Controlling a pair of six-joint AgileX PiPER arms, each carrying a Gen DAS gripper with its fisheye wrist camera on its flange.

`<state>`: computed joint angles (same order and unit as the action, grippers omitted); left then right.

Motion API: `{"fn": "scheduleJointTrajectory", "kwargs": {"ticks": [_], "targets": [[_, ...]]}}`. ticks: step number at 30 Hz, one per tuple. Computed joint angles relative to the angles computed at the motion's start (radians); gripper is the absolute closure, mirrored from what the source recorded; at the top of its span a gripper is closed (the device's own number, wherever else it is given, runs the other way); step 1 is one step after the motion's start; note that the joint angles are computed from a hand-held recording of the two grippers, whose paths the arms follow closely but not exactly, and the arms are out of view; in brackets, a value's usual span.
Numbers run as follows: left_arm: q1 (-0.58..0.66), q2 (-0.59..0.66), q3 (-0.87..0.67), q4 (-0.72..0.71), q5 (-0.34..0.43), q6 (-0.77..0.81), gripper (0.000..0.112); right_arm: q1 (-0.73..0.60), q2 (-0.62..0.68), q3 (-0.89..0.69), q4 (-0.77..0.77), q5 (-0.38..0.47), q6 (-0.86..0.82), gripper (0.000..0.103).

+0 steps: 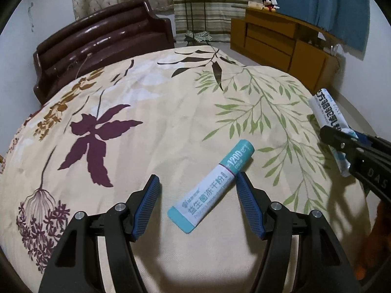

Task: Collect trash
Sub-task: 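Grasp the teal tube with the left gripper while the right gripper holds the toothpaste tube, then carry the teal tube and toothpaste tube over the black bin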

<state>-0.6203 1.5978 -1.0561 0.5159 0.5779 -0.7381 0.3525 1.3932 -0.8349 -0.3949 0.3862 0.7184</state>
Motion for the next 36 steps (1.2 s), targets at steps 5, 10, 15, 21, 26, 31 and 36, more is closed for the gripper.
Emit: {"fn": "scheduleJointTrajectory", "kwargs": {"ticks": [5,10,15,21,26,31,36], "targets": [[0.014,-0.005,-0.002,-0.030,-0.001,0.006,0.053,0.001,0.003,-0.002,0.005,0.004,-0.005,0.075],[0.007,-0.013,0.011,0.011,-0.010,-0.033,0.069,0.006,0.008,-0.004,0.000,0.003,-0.003,0.075],[0.001,-0.010,0.014,0.048,-0.013,-0.061,0.084,0.012,0.017,-0.003,-0.025,-0.002,0.019,0.075],[0.002,-0.017,0.024,0.064,-0.021,-0.079,0.092,0.017,0.018,-0.006,-0.034,0.001,0.029,0.075],[0.000,-0.031,0.040,0.071,-0.029,-0.096,0.094,0.018,0.018,-0.006,-0.036,0.002,0.031,0.075],[0.006,-0.039,0.050,0.067,-0.040,-0.102,0.095,0.021,0.018,-0.005,-0.036,0.003,0.032,0.075],[0.006,-0.050,0.062,0.077,-0.046,-0.119,0.096,0.036,0.011,0.005,-0.066,0.008,0.066,0.075]]}}
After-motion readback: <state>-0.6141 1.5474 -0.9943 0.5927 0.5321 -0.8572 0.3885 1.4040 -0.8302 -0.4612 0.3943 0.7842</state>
